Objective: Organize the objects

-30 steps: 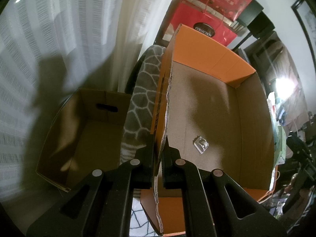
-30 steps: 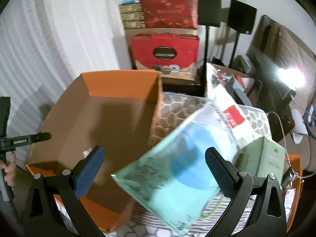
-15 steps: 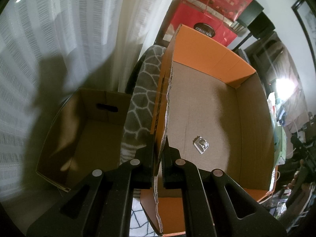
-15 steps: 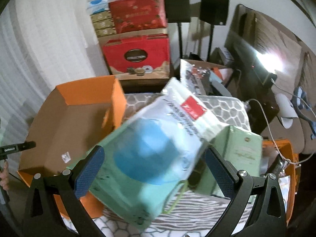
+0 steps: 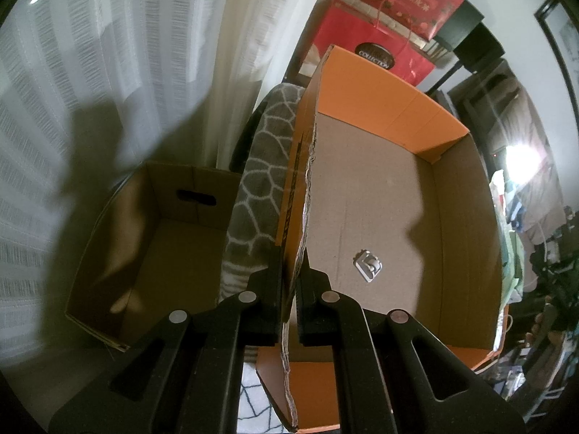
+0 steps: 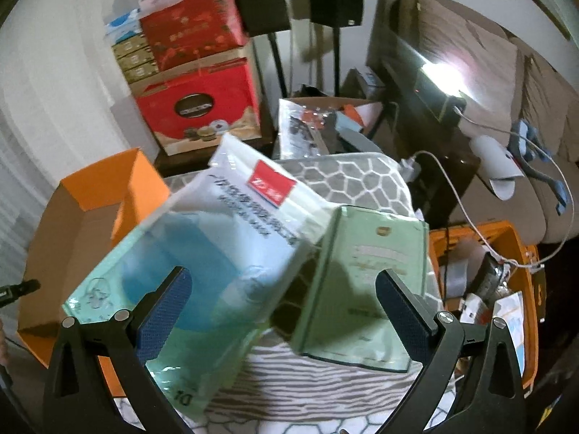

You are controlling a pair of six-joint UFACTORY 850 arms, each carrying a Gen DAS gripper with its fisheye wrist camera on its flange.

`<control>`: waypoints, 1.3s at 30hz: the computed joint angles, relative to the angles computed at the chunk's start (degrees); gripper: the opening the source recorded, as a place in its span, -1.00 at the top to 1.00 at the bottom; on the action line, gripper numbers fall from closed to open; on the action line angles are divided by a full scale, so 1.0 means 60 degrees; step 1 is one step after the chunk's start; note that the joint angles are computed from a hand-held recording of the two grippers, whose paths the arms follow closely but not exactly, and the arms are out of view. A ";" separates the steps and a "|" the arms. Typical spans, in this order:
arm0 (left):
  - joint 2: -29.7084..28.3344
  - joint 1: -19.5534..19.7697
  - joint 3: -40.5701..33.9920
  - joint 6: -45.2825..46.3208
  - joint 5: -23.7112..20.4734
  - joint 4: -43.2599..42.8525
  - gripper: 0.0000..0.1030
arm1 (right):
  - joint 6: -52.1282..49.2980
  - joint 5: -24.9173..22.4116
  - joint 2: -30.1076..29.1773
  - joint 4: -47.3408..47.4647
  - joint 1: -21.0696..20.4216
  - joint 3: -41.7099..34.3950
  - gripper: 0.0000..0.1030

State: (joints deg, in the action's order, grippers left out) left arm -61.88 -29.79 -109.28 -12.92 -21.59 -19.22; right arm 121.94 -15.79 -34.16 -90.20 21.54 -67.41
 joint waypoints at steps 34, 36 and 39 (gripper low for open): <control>0.0011 0.0017 0.0028 0.0070 0.0020 -0.0084 0.89 | 0.1181 0.0631 -0.0718 0.0246 -0.0998 0.0108 -0.99; 0.0009 0.0017 0.0024 0.0056 0.0018 -0.0061 0.89 | 0.1162 0.0623 -0.0747 0.0240 -0.1003 0.0087 -0.98; 0.0004 0.0016 0.0018 0.0061 0.0014 -0.0066 0.89 | 0.1540 0.0513 -0.0763 -0.0223 -0.0978 0.0097 -0.76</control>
State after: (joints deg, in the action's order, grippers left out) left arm -61.86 -29.70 -109.17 -12.56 -21.50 -19.62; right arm 131.18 -12.71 -38.74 -91.54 15.67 -66.83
